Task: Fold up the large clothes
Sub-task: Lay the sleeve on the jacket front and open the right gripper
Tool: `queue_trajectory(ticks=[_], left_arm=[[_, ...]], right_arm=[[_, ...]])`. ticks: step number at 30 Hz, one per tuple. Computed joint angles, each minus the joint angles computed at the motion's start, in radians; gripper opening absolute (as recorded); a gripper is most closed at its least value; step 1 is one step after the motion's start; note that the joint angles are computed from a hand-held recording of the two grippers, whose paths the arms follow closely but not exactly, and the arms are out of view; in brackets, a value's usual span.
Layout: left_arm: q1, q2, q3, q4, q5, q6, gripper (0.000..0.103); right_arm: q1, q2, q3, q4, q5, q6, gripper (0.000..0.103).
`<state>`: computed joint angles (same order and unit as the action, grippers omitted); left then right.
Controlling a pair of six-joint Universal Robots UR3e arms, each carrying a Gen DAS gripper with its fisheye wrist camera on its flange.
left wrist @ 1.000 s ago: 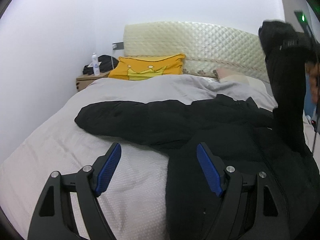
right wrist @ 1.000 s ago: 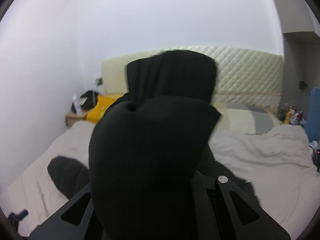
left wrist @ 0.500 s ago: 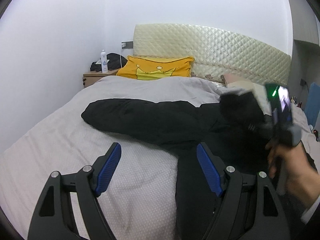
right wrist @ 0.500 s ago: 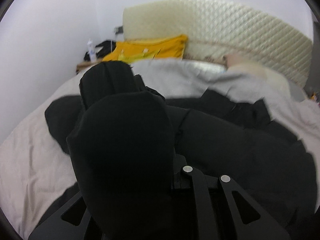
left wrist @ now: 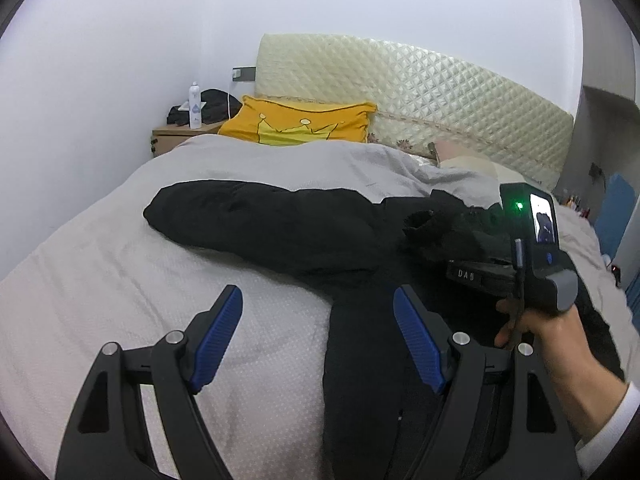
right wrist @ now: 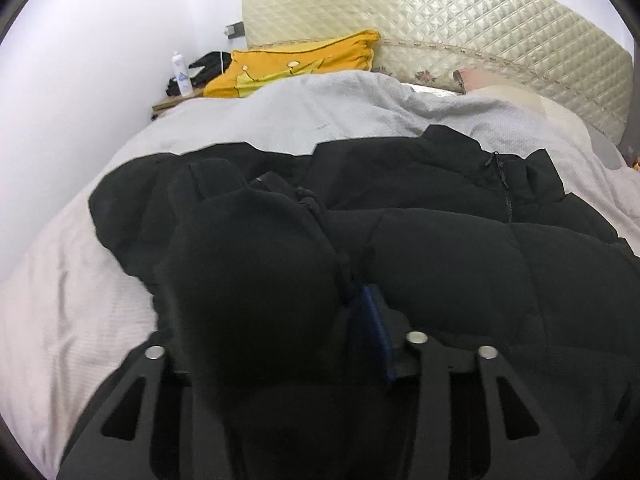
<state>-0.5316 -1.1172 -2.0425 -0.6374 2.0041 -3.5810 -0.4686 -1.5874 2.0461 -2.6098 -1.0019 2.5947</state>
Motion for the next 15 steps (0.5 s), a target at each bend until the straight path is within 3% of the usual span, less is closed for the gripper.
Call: queue_trajectory(ticks=[6,8,9,10,15], left_arm=[[-0.047,-0.004,0.083,-0.098,0.044,-0.030,0.078],[-0.061,-0.002,0.121,-0.152,0.058,-0.051,0.078],[-0.064,0.004,0.132,-0.168,0.057,-0.061,0.078],[-0.067,0.013,0.143,-0.179,0.053,-0.071,0.078],[-0.121,-0.004,0.232,-0.252,0.072,-0.116,0.078]], right_arm=[[-0.084,-0.167,0.033,0.192,0.101,-0.089,0.052],[-0.126,-0.228,0.038,0.269,0.141,-0.137,0.061],[-0.156,-0.268,0.043,0.309,0.168,-0.166,0.076],[-0.182,-0.302,0.044,0.346,0.190,-0.191,0.082],[-0.361,-0.470,-0.052,0.718,0.314,-0.380,0.082]])
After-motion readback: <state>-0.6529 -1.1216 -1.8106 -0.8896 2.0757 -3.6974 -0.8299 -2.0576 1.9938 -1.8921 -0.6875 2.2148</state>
